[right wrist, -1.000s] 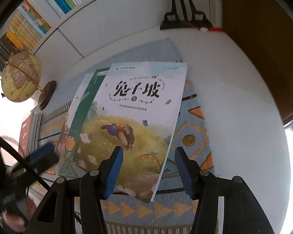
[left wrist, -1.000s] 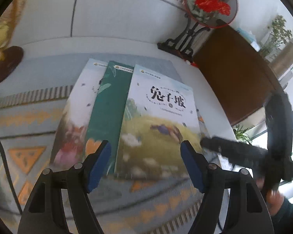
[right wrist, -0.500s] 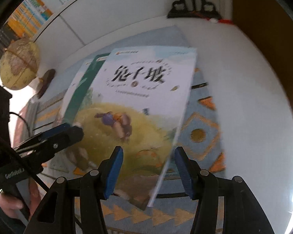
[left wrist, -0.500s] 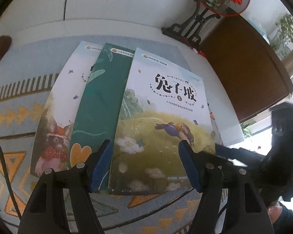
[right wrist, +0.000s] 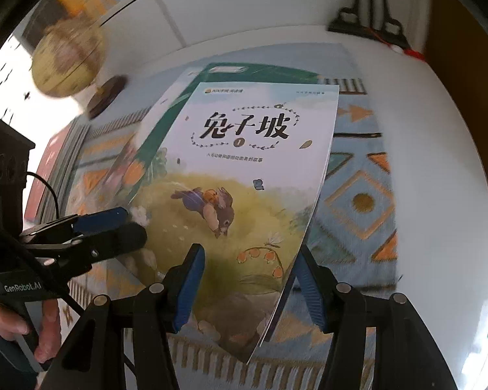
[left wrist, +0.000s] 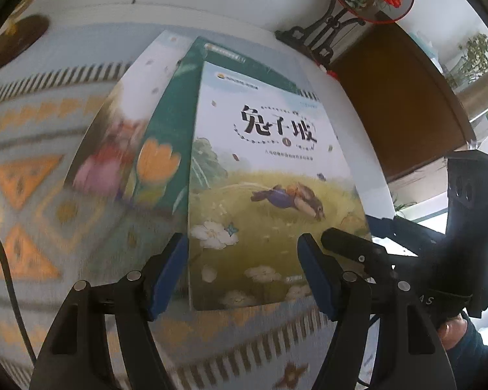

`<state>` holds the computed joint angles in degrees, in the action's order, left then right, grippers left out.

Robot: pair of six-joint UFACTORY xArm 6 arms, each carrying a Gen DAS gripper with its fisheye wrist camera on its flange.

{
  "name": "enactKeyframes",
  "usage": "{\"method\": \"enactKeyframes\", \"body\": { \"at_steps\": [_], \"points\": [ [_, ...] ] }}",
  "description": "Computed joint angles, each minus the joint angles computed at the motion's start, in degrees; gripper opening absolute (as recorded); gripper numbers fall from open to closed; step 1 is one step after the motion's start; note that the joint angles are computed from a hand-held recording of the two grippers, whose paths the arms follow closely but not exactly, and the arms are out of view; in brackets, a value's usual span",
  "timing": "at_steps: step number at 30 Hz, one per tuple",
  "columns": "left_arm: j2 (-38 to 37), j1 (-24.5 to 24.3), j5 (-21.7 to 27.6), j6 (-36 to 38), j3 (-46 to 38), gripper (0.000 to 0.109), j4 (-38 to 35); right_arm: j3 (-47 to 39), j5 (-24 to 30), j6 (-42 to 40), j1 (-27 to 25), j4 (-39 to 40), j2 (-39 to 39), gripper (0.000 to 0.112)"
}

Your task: Organize books

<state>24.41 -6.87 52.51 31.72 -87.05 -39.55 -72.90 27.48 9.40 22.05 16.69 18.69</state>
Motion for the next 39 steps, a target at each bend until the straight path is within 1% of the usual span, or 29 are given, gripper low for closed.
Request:
{"method": "enactKeyframes", "body": {
  "at_steps": [2,4,6,8,9,10,13,15,16,17,18,19,20,21,22,23,24,25,26,27,28,29,30,31,34,36,37,38,39],
  "points": [
    [-3.26,0.84,-0.1,0.46,4.63,0.067,-0.94,1.67,0.15,-1.44,1.08,0.37,-1.44,0.056],
    [-5.7,1.7,0.11,1.01,8.13,0.067,-2.02,3.63,0.53,-2.0,2.06,0.03,-3.05,0.056],
    [-7.39,2.53,-0.01,1.26,10.83,0.067,-3.55,5.82,0.72,-3.19,2.47,1.33,-4.43,0.056],
    [-8.33,2.4,-2.94,-0.04,12.86,0.067,-3.38,8.01,0.29,-4.33,2.57,4.9,-5.33,0.056],
    [-8.57,2.21,-5.29,-0.88,13.84,0.067,-2.63,8.69,0.26,-3.89,2.51,5.32,-5.66,0.056],
    [-8.65,2.3,-5.89,0.16,14.18,0.067,-4.15,9.64,-0.08,-3.43,2.45,5.95,-6.03,0.056],
    [-8.03,1.74,-6.33,0.83,13.6,0.067,-5.04,11.64,-2.03,-4.32,2.8,8.47,-7.22,0.056],
    [-6.61,2.01,-2.94,2.75,11.88,0.067,-8.32,12.43,-3.66,-6.09,3.35,11.4,-7.45,0.056],
    [-6.33,1.99,-2.44,1.56,11.45,0.067,-8.59,12.68,-4.1,-7.05,3.57,13.15,-7.54,0.057],
    [-6.87,2.18,-2.53,1.51,11.95,0.067,-9.89,12.82,-5.11,-5.79,4.0,12.82,-7.36,0.057],
    [-7.81,2.98,-1.14,2.66,12.58,0.067,-12.74,13.21,-5.71,-5.22,4.1,13.1,-7.47,0.057],
    [-8.43,4.23,1.79,4.35,12.78,0.064,-17.26,13.38,-5.95,-4.86,4.01,13.0,-7.58,0.057],
    [-8.96,5.72,5.84,5.78,12.99,0.062,-22.06,13.8,-6.21,-6.44,3.92,15.01,-7.81,0.057],
    [-9.33,6.5,8.42,6.25,13.13,0.062,-24.57,13.71,-5.92,-8.3,3.81,17.38,-7.91,0.057],
    [-10.21,6.74,9.92,7.46,13.72,0.062,-26.75,14.1,-5.92,-11.2,3.81,21.38,-8.25,0.057],
    [-10.98,6.06,9.01,8.54,14.24,0.062,-26.56,14.36,-5.73,-14.65,3.61,26.01,-8.47,0.057],
    [-11.37,4.26,5.93,9.03,14.67,0.062,-24.15,14.26,-5.34,-16.68,3.38,28.74,-8.52,0.057],
    [-10.65,3.01,4.14,8.1,14.46,0.054,-22.09,14.06,-4.53,-20.16,3.04,33.71,-8.49,0.057],
    [-9.38,2.1,2.97,6.21,13.86,0.051,-20.76,13.94,-3.57,-22.64,2.59,37.78,-8.49,0.057],
    [-8.05,1.41,2.2,4.35,13.17,0.044,-19.9,13.81,-3.09,-23.36,2.4,39.48,-8.46,0.057],
    [-7.33,0.77,1.03,3.4,13.09,0.028,-19.53,13.81,-2.38,-24.15,1.95,41.25,-8.53,0.057],
    [-6.89,0.24,0.15,2.87,13.05,0.016,-19.14,13.9,-1.78,-24.41,1.51,42.28,-8.69,0.057],
    [-6.47,0.24,0.76,2.53,12.91,0.007,-19.59,13.98,-1.48,-24.01,1.32,42.54,-8.9,0.057],
    [-6.12,0.77,2.52,2.54,12.84,0.007,-21.89,14.23,-1.24,-23.29,1.0,42.58,-9.19,0.057],
    [-4.88,4.14,10.41,2.63,12.24,0.007,-28.89,15.27,-0.03,-23.09,0.09,43.16,-10.33,0.057],
    [-4.79,4.76,12.76,1.86,11.94,0.007,-31.21,16.13,2.75,-27.02,-0.98,49.12,-11.24,0.057],
    [-4.61,5.21,14.14,1.6,11.71,0.007,-32.88,16.77,3.73,-29.22,-1.54,53.23,-11.73,0.06],
    [-4.4,5.5,15.26,1.03,11.32,0.007,-34.02,17.19,4.53,-30.35,-2.15,55.56,-12.0,0.071],
    [-4.1,5.94,16.6,0.53,10.97,0.007,-35.48,17.72,4.98,-31.74,-2.52,58.67,-12.19,0.075]
  ]
}}
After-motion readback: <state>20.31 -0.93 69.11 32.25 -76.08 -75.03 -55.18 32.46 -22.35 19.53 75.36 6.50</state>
